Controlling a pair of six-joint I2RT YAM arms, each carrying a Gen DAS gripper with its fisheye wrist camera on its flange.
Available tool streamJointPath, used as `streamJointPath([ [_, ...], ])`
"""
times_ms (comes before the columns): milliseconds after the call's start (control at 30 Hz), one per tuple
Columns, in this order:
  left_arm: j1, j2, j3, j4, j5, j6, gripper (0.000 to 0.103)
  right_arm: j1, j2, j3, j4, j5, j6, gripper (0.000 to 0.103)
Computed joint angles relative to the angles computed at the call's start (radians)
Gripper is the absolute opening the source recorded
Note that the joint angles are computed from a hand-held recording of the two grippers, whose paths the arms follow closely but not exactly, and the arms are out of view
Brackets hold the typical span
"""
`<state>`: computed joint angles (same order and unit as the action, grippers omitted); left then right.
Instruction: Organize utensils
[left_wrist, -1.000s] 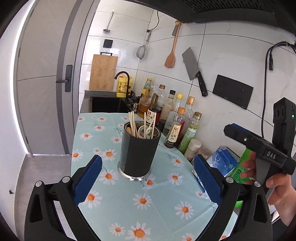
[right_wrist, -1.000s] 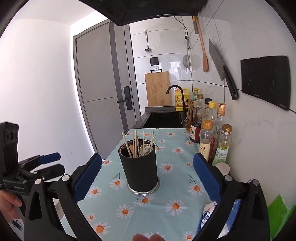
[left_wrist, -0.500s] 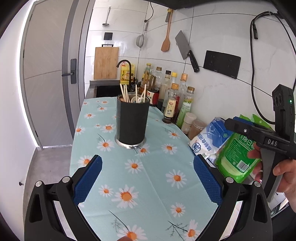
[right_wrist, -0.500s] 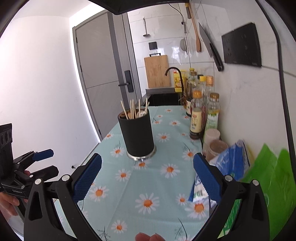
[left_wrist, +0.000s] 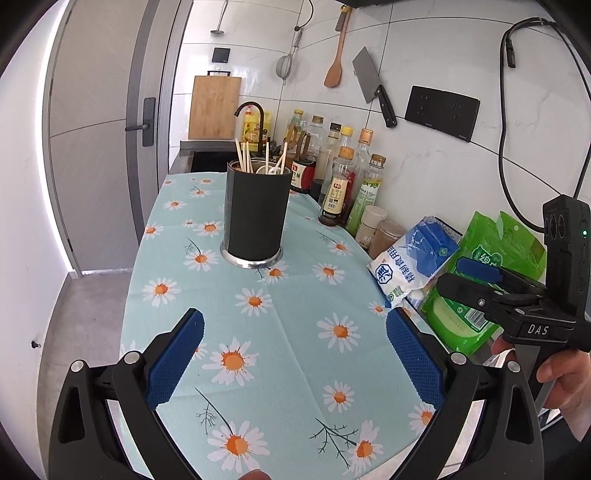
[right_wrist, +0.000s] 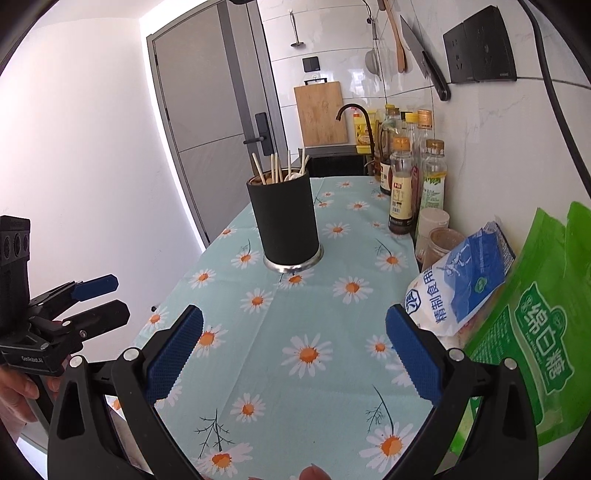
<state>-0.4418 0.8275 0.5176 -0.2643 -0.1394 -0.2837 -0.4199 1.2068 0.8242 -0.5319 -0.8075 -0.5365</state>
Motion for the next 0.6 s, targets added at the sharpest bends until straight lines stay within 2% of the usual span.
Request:
streamJointPath([
  [600, 0.023, -0.052, -0.066, 0.007, 0.034, -0.005, 0.096, 0.056, -0.064, -0.047, 0.019, 0.058, 0.021, 0.098],
])
